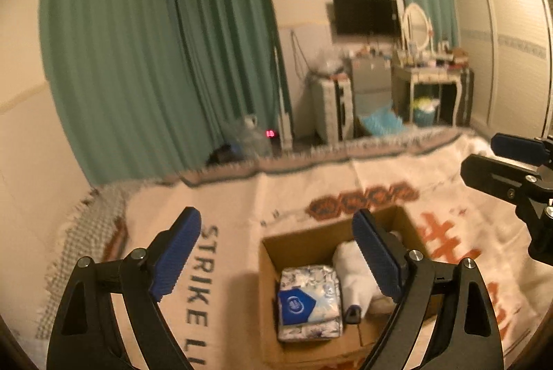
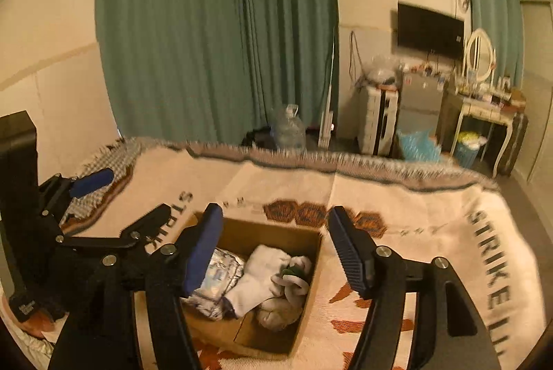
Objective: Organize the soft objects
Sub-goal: 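Grasp the white cotton wad with the left tool while the right tool grasps the white cloth strip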
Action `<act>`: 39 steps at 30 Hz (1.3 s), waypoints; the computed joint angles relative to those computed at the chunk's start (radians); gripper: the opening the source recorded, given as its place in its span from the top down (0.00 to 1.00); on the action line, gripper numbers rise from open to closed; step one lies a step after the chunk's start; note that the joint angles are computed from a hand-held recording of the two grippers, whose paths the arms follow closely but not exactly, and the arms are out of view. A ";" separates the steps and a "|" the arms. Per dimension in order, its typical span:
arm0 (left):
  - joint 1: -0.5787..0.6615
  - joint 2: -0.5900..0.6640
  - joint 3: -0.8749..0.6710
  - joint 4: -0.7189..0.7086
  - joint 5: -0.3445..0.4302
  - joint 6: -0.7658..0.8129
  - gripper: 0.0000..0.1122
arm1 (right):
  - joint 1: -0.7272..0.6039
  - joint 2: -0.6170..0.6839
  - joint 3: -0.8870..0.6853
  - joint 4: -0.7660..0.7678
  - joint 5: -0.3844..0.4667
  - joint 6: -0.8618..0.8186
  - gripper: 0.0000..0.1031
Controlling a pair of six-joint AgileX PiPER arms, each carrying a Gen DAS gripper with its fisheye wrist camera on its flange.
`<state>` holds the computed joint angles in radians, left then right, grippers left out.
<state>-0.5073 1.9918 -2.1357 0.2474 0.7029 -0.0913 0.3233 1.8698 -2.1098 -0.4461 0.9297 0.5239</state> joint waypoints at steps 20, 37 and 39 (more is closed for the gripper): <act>0.096 -0.683 0.801 -0.061 -0.334 -0.007 0.15 | 0.503 -0.321 0.316 -0.476 0.222 0.378 0.08; 0.149 -0.485 1.090 -0.027 -0.514 -0.127 0.15 | 0.324 -0.143 0.771 -0.282 -0.244 0.574 0.08; 0.143 -0.447 1.088 0.051 -0.507 -0.198 0.15 | 0.303 -0.100 0.785 -0.242 -0.285 0.547 0.09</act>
